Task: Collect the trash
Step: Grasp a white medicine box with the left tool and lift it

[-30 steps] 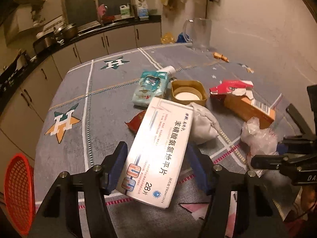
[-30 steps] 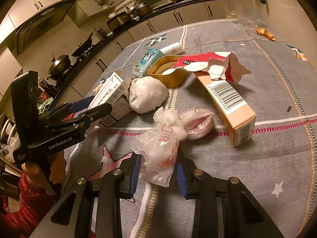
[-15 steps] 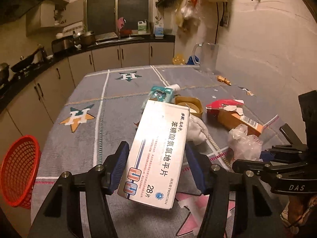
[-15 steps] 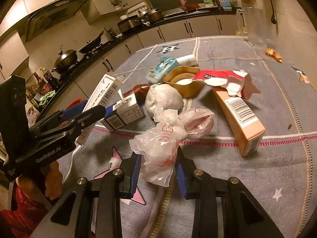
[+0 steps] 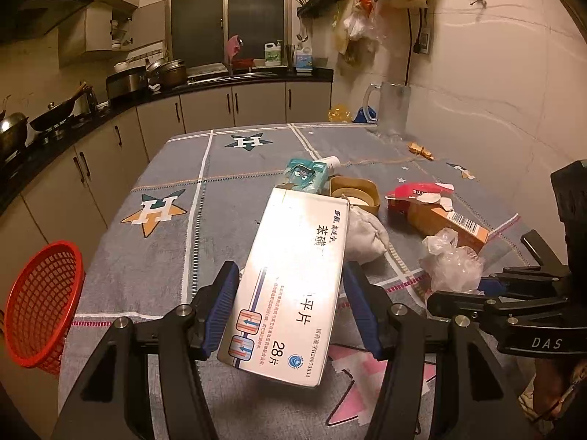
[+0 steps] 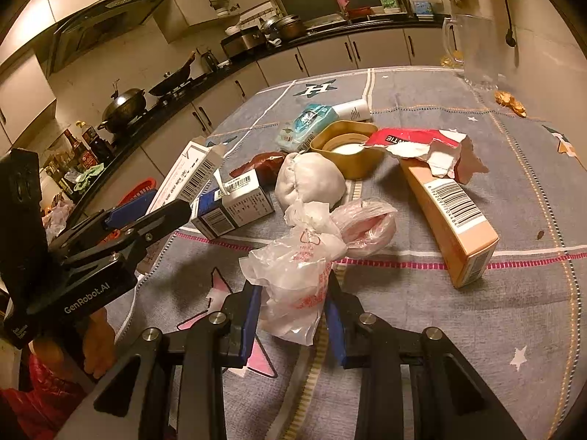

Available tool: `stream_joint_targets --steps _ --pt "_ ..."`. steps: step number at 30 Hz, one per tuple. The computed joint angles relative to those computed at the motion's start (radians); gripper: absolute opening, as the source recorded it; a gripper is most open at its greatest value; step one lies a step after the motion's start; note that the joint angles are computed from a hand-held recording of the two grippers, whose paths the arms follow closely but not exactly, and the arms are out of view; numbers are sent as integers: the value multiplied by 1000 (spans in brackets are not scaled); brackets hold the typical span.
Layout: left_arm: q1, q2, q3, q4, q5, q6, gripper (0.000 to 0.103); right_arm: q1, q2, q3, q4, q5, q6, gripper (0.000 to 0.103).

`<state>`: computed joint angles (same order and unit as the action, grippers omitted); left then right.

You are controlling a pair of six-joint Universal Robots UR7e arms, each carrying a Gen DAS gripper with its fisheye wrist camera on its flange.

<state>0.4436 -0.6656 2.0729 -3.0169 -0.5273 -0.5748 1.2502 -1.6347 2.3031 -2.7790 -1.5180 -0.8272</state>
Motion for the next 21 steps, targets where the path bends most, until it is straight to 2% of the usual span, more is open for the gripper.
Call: stream_joint_targets --steps 7,13,17,20,21 --pt "-7 -2 -3 45 32 -40 58 2 -2 0 4 0 1 35" --pt "-6 -7 -5 67 30 -48 58 8 -3 2 4 0 4 35" --pt "0 -29 5 100 -12 -56 60 7 -8 3 7 1 8 35" --pt "17 -52 22 89 -111 -24 75 2 -13 -2 10 7 18 35" --pt "17 -54 26 97 -123 -24 75 1 -12 -4 10 8 20 35"
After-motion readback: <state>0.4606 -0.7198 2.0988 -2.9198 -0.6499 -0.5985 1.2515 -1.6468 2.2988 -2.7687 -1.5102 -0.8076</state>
